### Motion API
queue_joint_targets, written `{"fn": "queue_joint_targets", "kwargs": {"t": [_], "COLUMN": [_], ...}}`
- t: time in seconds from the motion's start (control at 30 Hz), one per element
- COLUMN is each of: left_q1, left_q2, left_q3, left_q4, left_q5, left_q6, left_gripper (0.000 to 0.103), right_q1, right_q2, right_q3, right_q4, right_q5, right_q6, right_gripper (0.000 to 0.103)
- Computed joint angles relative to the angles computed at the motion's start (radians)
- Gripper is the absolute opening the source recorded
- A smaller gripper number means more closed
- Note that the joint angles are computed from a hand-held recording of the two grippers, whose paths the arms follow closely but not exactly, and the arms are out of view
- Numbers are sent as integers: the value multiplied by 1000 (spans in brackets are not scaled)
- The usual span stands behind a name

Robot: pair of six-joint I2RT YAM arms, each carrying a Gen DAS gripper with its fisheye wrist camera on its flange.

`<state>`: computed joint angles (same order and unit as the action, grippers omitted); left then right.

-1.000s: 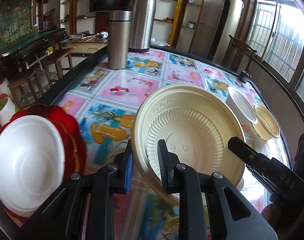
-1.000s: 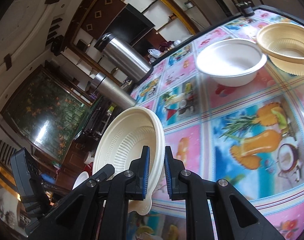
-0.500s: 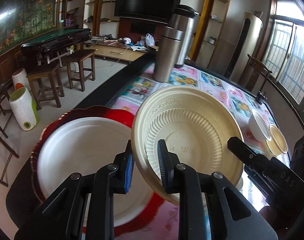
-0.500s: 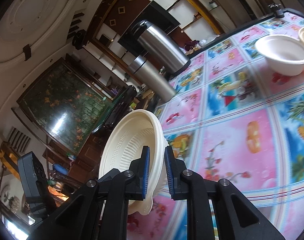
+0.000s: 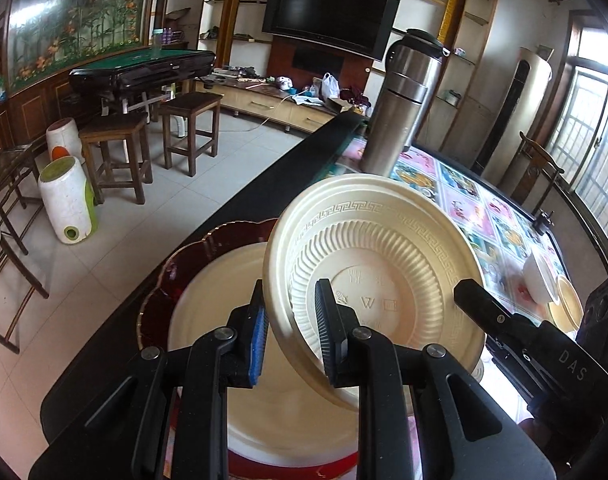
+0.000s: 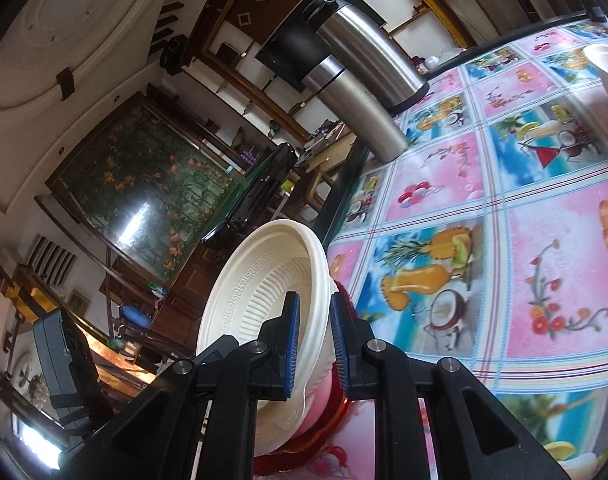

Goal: Organize plates and bowls
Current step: 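Carry the beige bowl over to the white-and-red plate stack, then lower the beige bowl onto the white plate on the stack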

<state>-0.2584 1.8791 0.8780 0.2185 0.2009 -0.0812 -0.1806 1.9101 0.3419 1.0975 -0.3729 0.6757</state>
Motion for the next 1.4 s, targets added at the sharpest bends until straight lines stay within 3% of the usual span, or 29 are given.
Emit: {"fn": "queue_joint_targets", "kwargs": {"t": [0.7, 1.0, 1.4], "left_q1": [92, 97, 63], "left_q2": [-76, -96, -92], "left_q3": [-10, -40, -79], "left_q4": [-30, -2, 14], "left_q5": [65, 18, -19], "left_q6": [5, 23, 57], "left_gripper": [20, 20, 20], "right_q1": [92, 198, 138], "right_q2": [-48, -128, -26], "right_q3": [29, 64, 24], "right_q4": [-31, -118, -31], "right_q5": [48, 116, 36], "right_q6": [40, 24, 61], "right_gripper": [18, 18, 18]}}
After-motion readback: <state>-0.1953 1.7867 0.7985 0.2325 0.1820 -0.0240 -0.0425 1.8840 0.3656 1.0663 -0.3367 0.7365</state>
